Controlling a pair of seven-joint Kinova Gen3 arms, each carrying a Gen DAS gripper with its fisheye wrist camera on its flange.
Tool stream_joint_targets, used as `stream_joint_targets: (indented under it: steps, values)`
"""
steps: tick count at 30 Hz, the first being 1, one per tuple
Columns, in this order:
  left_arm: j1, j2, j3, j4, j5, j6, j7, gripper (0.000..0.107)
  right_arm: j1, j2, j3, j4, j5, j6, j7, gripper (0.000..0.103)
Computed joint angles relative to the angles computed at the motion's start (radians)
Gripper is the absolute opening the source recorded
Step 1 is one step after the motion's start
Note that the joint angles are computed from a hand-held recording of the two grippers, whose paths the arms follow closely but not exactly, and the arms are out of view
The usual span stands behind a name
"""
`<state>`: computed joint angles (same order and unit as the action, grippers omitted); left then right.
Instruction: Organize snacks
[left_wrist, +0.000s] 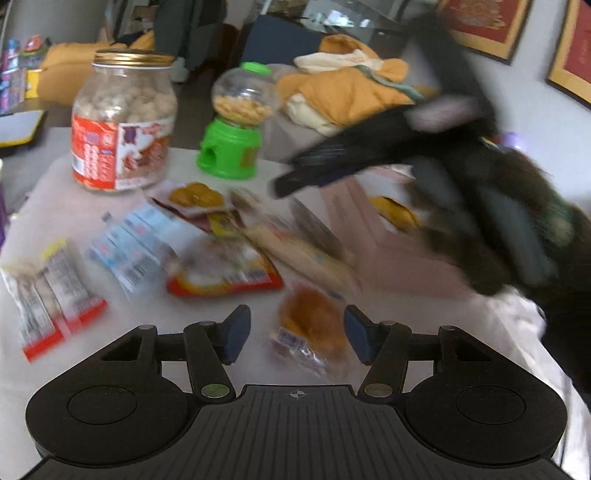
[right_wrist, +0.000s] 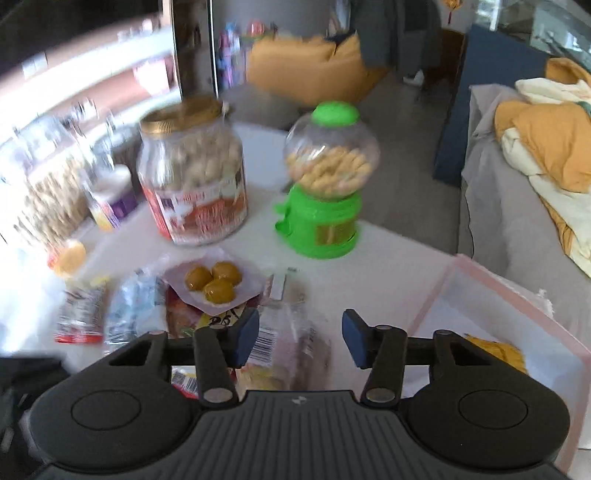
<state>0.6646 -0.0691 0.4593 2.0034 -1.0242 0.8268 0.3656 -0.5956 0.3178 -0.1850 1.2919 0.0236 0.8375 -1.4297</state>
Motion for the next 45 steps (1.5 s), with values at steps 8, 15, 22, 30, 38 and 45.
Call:
stream_joint_targets:
  steps: [8, 15, 22, 30, 38, 45]
  values:
    - [0.013, -0.016, 0.056, 0.028, 0.006, 0.028, 0.040, 0.055, -0.074, 0.075, 0.017, -0.077, 0.061, 0.143, -0.129, 0.043]
    - [0.051, -0.063, 0.100, 0.060, 0.004, 0.143, 0.173, 0.055, -0.014, -0.015, -0.026, 0.035, -0.053, 0.180, -0.057, 0.043]
    - [0.022, -0.059, 0.108, 0.034, -0.013, 0.142, 0.156, 0.055, 0.131, -0.133, -0.034, 0.211, -0.259, 0.169, 0.096, 0.039]
    - [-0.182, 0.095, 0.129, -0.138, -0.015, 0.094, -0.079, 0.055, 0.270, -0.253, 0.026, 0.374, -0.459, 0.153, 0.256, 0.035]
    - [-0.032, 0.316, -0.124, -0.359, 0.072, 0.177, -0.355, 0.040, 0.328, -0.343, 0.076, 0.491, -0.530, 0.064, 0.368, 0.035]
    - [0.111, 0.228, -0.210, -0.257, 0.083, 0.089, -0.322, 0.033, 0.356, -0.400, 0.121, 0.596, -0.560, -0.054, 0.461, 0.060]
